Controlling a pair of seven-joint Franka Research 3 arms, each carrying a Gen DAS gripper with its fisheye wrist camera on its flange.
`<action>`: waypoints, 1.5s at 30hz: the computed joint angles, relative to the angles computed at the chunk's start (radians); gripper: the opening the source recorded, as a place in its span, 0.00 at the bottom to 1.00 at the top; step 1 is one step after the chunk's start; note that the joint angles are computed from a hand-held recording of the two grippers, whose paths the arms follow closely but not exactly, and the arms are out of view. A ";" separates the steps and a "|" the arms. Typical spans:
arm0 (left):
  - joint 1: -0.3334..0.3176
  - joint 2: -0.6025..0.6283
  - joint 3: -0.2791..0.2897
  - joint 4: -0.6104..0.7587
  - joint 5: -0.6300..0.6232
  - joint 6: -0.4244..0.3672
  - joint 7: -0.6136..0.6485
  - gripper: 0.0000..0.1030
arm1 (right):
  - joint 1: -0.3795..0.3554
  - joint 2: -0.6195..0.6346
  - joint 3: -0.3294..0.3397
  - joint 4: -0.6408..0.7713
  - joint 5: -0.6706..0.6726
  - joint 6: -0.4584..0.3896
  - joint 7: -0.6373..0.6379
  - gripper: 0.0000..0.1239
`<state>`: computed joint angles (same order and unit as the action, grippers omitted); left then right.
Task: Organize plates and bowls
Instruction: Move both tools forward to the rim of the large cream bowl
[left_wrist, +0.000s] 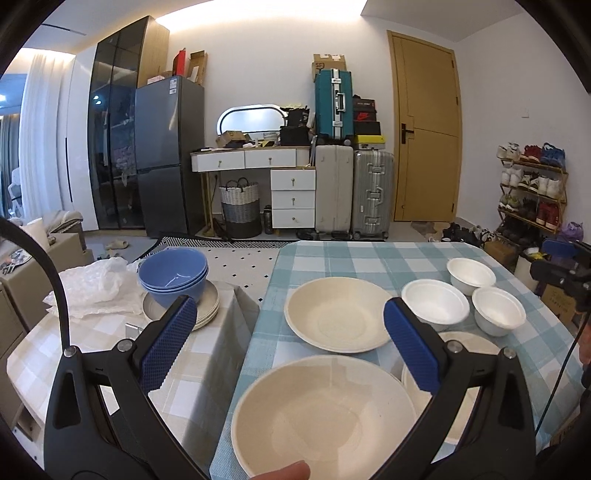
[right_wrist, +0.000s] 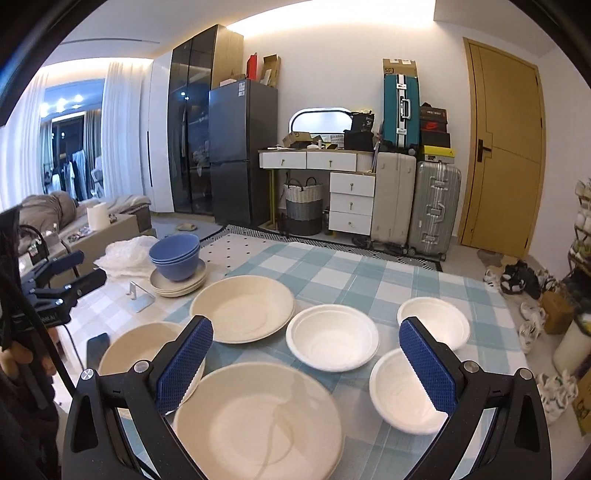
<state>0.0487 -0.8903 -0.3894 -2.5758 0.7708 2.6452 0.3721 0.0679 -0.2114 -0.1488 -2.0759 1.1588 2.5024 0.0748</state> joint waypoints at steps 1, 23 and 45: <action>-0.004 0.008 0.010 0.003 -0.006 0.008 0.002 0.98 | 0.003 0.009 0.001 0.011 0.003 -0.004 -0.004 0.83; -0.041 0.311 0.116 0.240 -0.142 -0.087 0.205 0.98 | -0.021 0.294 0.123 0.325 -0.327 -0.072 0.253 0.83; -0.074 0.644 0.218 0.481 -0.287 -0.146 0.367 0.95 | -0.002 0.617 0.186 0.740 -0.654 -0.256 0.535 0.83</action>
<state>-0.0254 -0.2467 -0.1710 -2.0952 0.4839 2.4994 0.7390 0.0657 0.4061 0.0377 -1.3364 0.5051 2.2467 0.6093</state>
